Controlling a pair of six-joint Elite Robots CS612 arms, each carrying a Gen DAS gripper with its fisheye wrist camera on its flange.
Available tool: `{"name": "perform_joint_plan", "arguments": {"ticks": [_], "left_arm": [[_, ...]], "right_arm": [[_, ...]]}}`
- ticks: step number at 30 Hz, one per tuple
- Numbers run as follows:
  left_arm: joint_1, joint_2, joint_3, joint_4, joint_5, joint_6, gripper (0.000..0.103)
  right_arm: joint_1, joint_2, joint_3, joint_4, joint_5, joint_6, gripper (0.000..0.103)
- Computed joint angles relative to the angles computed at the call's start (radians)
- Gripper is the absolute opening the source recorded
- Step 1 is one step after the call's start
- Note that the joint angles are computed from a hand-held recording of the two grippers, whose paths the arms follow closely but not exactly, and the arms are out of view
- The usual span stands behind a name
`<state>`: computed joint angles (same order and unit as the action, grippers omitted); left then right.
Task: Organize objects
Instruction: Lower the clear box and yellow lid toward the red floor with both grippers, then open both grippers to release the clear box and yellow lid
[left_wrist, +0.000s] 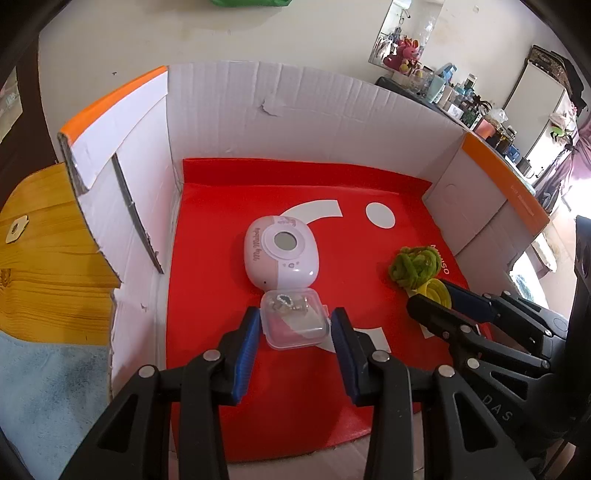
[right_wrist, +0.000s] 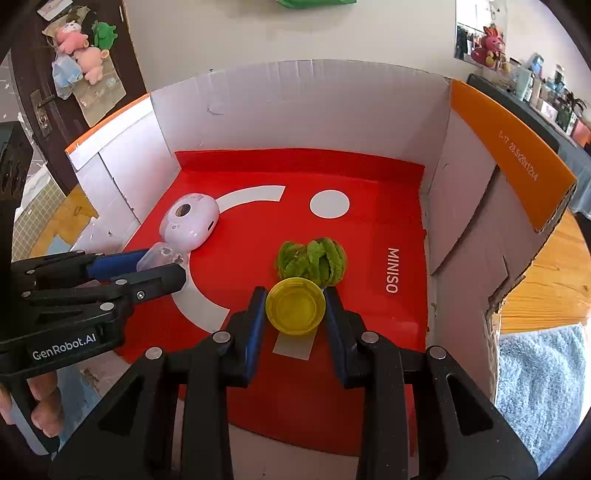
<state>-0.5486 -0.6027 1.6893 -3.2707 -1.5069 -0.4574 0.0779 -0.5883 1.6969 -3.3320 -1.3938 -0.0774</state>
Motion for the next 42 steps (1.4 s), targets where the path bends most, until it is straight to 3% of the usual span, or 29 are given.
{"name": "perform_joint_plan", "arguments": {"ticks": [20,22,23,24,35,42], "left_arm": [[0.0,-0.001,0.0,-0.004,0.009,0.004,0.041],[0.0,-0.001,0.001,-0.005,0.009,0.005,0.041],[-0.001,-0.001,0.002,-0.007,0.01,0.005,0.041],[-0.001,-0.002,0.003,-0.008,0.011,0.005,0.041],[-0.009,-0.019,0.033,-0.043,0.032,0.011,0.041],[-0.015,-0.03,0.054,-0.062,0.043,0.007,0.048]], "right_arm": [[-0.004,-0.003,0.005,0.006,0.019,0.006,0.031],[-0.004,-0.004,0.008,0.002,0.017,0.004,0.038],[-0.004,-0.004,0.009,0.0,0.019,0.002,0.052],[-0.004,-0.004,0.009,-0.002,0.02,0.0,0.055],[-0.001,-0.009,0.022,-0.017,0.017,-0.005,0.055],[0.0,-0.02,0.04,-0.035,0.018,-0.006,0.058]]}}
